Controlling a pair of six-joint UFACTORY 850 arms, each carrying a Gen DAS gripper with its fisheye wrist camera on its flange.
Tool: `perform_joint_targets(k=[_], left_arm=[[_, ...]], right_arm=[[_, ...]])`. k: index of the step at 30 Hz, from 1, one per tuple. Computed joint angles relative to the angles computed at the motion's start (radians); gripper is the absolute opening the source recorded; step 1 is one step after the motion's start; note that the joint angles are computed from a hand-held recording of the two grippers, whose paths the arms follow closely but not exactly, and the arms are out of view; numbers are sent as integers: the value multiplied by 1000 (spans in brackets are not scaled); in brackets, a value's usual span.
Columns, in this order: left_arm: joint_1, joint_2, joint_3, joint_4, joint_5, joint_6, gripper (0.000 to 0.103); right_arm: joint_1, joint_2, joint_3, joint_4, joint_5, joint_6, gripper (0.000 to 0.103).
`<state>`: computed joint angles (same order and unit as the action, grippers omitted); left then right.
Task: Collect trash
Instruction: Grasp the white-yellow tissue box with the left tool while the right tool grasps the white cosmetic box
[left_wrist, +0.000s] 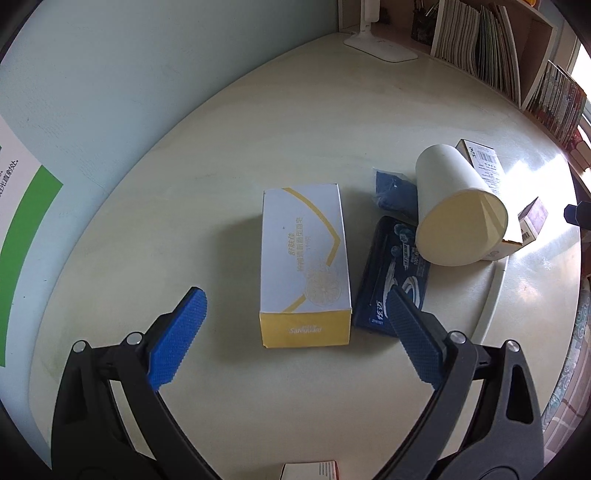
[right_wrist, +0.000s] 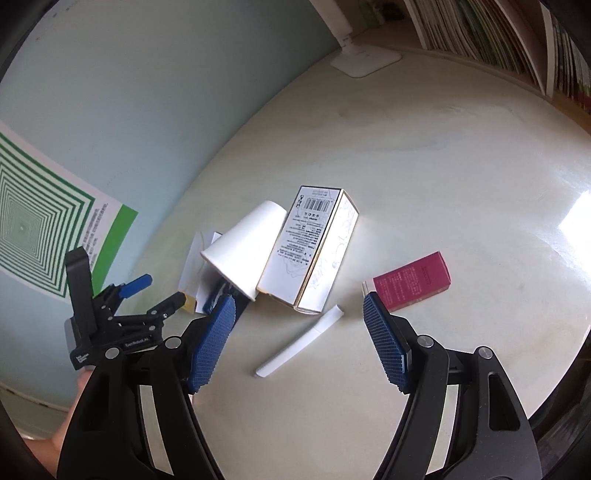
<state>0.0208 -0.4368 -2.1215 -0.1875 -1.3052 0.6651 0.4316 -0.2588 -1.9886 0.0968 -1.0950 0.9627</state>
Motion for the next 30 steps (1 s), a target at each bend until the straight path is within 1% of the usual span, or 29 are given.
perform_joint_targets(k=[8,10,14,17,18,19,22,25,28,30], left_arm=[[-4,-93,-94,-25,-62,0,95],[-1,-112,-113,-36,-80,-3,95],[-1,-136,-126,-22,-88,-3,95],[2,-161,-155,-33,-112,-8,95],[1,-162,-154,-31,-110,-5,95],[1,-161,-150,-30,-105,-2,95],[4,-161,-142,-40,-97,12,95],[4,-172,-147,-36,-105,19,92],[3,-183,-149,-26,-108,23,84],[9,-197,-166,-36,-123,20,83]], right_arm=[[-16,-108,-114,17,-68,21,73],[-17,-149,-169,12,-109,18,73],[-22,-206,-229,30,-148,24,72],[-23,-235,-257,29,-169,25,72],[-22,-248,-276,20,-188,24,72],[-22,-256,-284,14,-200,26,72],[-30,-245,-252,33,-181,42,72],[-29,-258,-260,41,-197,36,72],[-31,-258,-249,52,-182,33,72],[-35,-275,-267,57,-207,35,72]])
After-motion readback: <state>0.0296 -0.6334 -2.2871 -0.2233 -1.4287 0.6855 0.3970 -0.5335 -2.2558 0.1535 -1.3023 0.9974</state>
